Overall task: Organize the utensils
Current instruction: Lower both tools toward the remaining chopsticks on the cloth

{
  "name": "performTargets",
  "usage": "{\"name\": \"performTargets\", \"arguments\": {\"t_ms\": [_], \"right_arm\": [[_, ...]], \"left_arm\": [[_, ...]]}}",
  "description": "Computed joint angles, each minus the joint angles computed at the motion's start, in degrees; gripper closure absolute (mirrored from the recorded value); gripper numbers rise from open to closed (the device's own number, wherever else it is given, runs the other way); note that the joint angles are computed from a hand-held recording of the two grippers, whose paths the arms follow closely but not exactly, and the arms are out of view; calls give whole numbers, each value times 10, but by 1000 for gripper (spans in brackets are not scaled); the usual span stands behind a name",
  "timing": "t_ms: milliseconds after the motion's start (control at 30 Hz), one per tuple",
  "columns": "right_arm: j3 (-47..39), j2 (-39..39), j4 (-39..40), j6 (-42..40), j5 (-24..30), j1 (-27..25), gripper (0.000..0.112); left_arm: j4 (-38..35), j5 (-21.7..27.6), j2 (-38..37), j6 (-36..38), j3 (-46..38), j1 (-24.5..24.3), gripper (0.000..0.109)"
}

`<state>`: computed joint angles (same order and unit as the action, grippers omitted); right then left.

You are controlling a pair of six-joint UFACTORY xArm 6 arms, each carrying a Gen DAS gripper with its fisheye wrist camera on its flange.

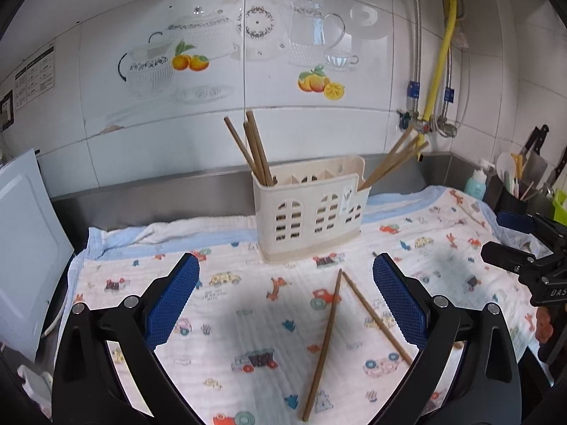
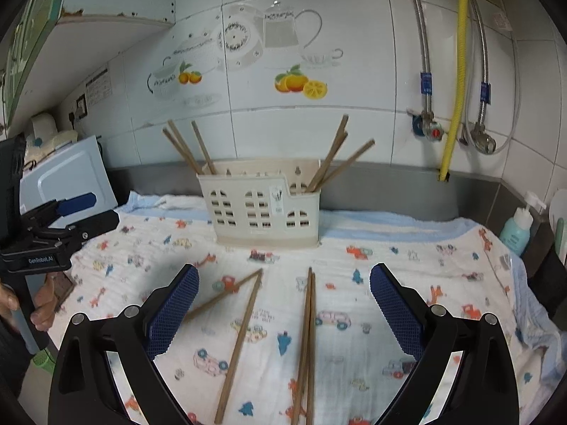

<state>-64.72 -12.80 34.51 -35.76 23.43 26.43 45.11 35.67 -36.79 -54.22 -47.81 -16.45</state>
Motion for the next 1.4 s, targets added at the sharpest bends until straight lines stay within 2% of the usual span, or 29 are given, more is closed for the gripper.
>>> {"name": "performTargets", "arguments": {"t_ms": [467,867,967,1133,1233,1400], "right_arm": [[131,-57,3,9,-8,-8,18],[184,-71,-14,26,-8,-25,20],[187,-70,-4,21,1,-34,33],[185,-63,8,18,16,-46,47],[179,-53,8,22,24,-51,62],[172,-39,-1,28,31,-55,76]], "left_arm": [[-7,32,-48,-37,75,-25,11],[-28,37,-66,-50,108,-23,11],[-40,35,-69,-49,118,-22,11],[-49,38,-68,-46,129,-24,11],[-57,35,-67,-43,134,-21,11],[-65,36,-63,-36,138,-23,11]]}}
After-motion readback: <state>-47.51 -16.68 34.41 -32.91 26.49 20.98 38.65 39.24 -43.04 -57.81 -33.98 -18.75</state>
